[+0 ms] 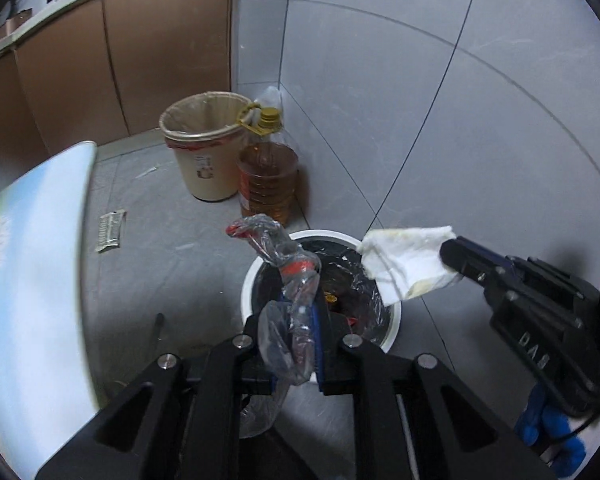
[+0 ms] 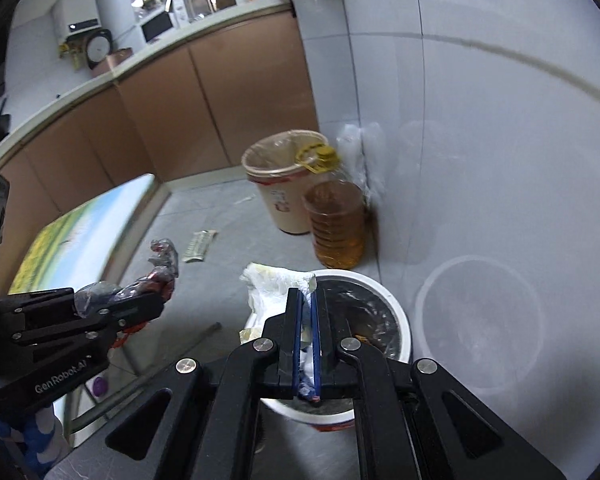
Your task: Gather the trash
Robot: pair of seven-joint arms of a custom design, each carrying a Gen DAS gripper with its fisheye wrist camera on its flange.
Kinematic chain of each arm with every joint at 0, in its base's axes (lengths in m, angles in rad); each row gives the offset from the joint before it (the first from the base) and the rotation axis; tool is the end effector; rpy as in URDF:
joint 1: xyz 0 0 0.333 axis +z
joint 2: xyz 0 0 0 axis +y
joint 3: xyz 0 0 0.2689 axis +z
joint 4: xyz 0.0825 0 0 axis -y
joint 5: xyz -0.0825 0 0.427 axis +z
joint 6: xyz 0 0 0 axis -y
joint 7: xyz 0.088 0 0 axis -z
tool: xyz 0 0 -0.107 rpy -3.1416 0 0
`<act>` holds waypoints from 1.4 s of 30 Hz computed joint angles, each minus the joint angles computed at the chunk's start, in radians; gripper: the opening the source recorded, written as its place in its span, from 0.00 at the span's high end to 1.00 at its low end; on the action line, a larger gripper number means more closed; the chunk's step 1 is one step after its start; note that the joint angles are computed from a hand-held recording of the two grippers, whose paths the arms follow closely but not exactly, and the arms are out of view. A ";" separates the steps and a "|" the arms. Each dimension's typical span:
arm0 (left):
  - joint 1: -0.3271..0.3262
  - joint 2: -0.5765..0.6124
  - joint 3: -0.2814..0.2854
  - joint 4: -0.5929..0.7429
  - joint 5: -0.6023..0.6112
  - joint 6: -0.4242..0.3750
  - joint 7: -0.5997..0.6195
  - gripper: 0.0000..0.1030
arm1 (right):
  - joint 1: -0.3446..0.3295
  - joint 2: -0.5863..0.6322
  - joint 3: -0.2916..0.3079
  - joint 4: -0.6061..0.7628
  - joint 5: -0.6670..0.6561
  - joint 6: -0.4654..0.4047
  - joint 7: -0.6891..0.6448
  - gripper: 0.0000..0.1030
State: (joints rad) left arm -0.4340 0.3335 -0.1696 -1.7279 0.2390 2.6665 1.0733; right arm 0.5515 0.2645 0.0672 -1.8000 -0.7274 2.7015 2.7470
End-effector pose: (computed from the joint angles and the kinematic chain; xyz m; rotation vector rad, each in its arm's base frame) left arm 0.5897 -0.4027 0.3964 -1.6913 2.1949 -0.8088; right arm 0.5550 0.4194 0.4008 -1.7202 1.7209 -0.5333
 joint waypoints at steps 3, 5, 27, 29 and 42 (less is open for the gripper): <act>0.016 0.072 -0.018 0.078 -0.057 -0.014 0.050 0.85 | -0.006 0.052 -0.007 0.048 0.022 -0.024 -0.010 0.93; 0.011 0.110 -0.013 0.119 -0.076 -0.019 0.057 0.74 | -0.006 0.073 -0.012 0.064 0.039 -0.035 -0.014 0.84; -0.002 -0.361 0.069 -0.355 0.401 0.109 -0.480 0.65 | 0.091 -0.001 -0.002 0.063 -0.131 -0.072 0.103 0.43; 0.031 -0.452 0.041 -0.425 0.496 0.088 -0.576 0.60 | 0.107 -0.022 0.012 0.065 -0.175 -0.083 0.117 0.38; 0.221 -0.941 -0.173 -0.755 0.602 -0.021 -0.774 0.52 | 0.187 -0.114 0.105 0.099 -0.400 -0.190 0.160 0.15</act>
State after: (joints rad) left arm -0.2129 -0.6079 -0.3427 -2.4829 0.8410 2.6451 0.2991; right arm 0.7383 0.1506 0.1721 -1.7010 -1.1276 2.5114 2.9071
